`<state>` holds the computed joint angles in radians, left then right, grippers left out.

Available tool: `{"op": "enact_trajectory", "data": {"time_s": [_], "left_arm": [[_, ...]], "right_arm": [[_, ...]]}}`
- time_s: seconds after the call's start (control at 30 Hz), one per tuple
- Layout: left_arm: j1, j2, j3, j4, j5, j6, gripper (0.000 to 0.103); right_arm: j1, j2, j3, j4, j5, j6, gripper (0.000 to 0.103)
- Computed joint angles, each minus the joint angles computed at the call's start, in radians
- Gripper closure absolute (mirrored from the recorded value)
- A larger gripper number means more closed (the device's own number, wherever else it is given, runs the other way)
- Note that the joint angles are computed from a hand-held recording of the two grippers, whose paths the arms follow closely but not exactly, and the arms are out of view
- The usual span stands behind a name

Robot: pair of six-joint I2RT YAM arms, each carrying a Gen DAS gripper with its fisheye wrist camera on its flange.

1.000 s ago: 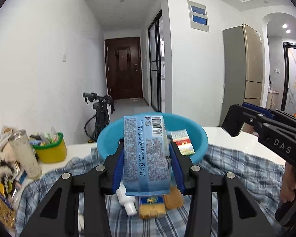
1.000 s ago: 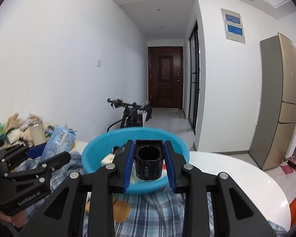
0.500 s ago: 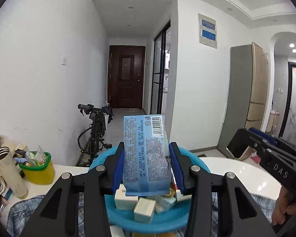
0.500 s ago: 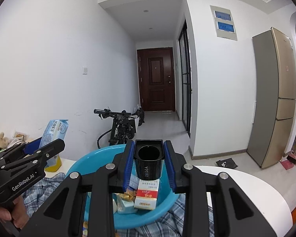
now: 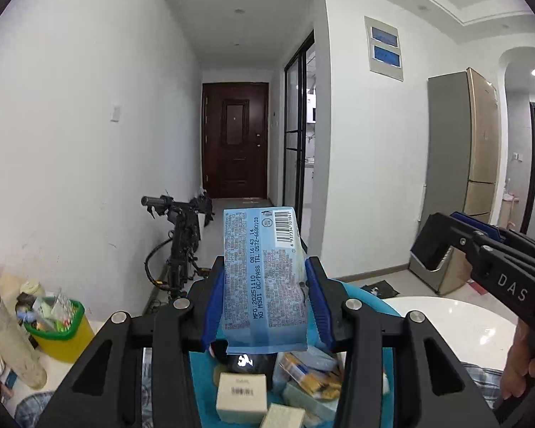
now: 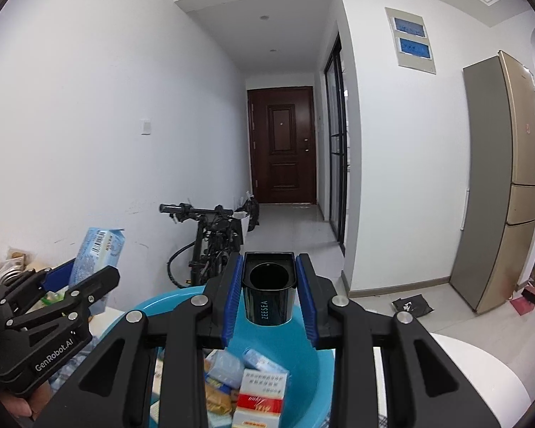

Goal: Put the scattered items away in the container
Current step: 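Carry the blue packet and black cube up over the turquoise basin with both grippers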

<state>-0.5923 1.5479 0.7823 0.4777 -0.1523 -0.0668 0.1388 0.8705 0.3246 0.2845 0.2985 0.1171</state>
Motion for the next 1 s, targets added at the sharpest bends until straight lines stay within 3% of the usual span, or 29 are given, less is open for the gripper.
{"op": "enact_trajectory", "data": {"time_s": [0.23,0.43,0.53,1.0], "left_arm": [[0.031,0.116,0.063,0.042,0.043,-0.041,0.057],[0.025,0.104,0.062,-0.004,0.055,-0.020,0.057],[0.023,0.084,0.038,0.024,0.047,-0.010,0.057],[0.073,0.189,0.166,-0.152,0.056,-0.068,0.057]], "right_arm": [[-0.078,0.112,-0.007,0.110,-0.062,0.001,0.074],[-0.101,0.151,0.007,0.116,-0.098,-0.012,0.074],[-0.115,0.165,0.015,0.111,-0.118,-0.010,0.074],[-0.121,0.220,0.038,0.092,-0.161,-0.025,0.074]]}}
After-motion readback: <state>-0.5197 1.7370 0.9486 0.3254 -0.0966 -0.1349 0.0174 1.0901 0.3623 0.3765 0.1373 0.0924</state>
